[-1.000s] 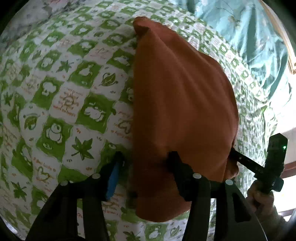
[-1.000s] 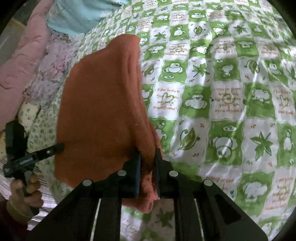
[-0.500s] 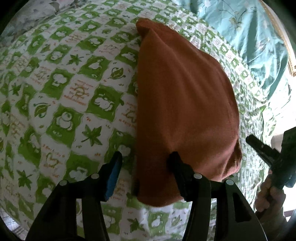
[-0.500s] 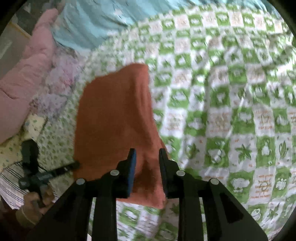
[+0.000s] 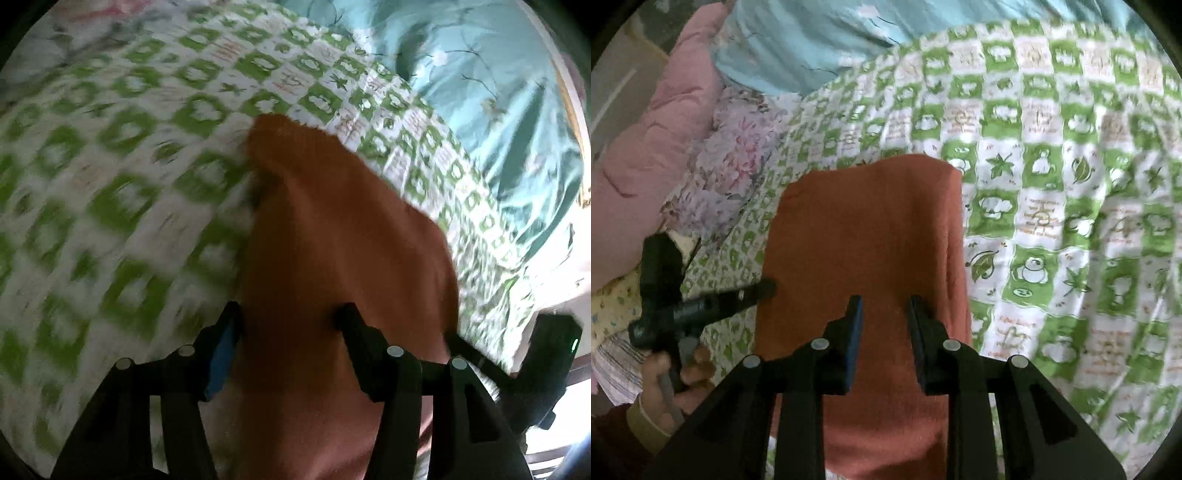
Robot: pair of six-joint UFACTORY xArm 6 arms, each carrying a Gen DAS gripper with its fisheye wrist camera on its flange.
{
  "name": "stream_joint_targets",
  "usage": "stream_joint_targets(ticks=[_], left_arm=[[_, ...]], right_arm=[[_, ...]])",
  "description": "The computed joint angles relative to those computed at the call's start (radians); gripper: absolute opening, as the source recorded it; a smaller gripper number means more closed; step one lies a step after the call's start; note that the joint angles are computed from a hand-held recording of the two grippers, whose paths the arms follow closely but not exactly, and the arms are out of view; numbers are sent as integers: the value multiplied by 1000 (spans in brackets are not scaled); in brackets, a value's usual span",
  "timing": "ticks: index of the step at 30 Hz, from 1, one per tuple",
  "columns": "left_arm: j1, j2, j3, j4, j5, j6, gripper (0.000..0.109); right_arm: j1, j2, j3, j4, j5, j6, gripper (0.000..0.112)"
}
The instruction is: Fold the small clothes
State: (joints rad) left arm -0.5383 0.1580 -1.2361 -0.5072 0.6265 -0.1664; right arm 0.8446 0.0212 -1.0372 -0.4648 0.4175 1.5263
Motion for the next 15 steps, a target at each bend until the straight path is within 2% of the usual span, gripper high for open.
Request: stream_joint_targets(ticks=[3, 4, 5, 7, 8, 11, 13, 15], left_arm=[[21, 132, -156, 41, 31, -24, 54], [26, 160, -189, 46, 28, -34, 41], [33, 184, -216, 28, 1, -17, 20], [35, 217, -255, 94, -41, -54, 8], [38, 235, -277, 146, -52, -83, 7], [44, 298, -366, 284, 5, -168, 7], [43, 313, -393, 320, 23, -176, 8], [42, 287, -379, 354, 40, -205, 14]], right_arm=[[-22, 8, 10, -17, -41, 22, 26], [-27, 10, 10, -14, -45, 16, 26], [-33, 14, 7, -10, -45, 7, 26], [-45, 24, 1, 8, -48, -24, 26], [-50, 29, 0, 26, -44, -47, 24], [-67, 53, 0, 100, -41, -110, 17], [-76, 55, 6, 88, -46, -88, 15], [-78, 41, 19, 76, -57, -48, 15]])
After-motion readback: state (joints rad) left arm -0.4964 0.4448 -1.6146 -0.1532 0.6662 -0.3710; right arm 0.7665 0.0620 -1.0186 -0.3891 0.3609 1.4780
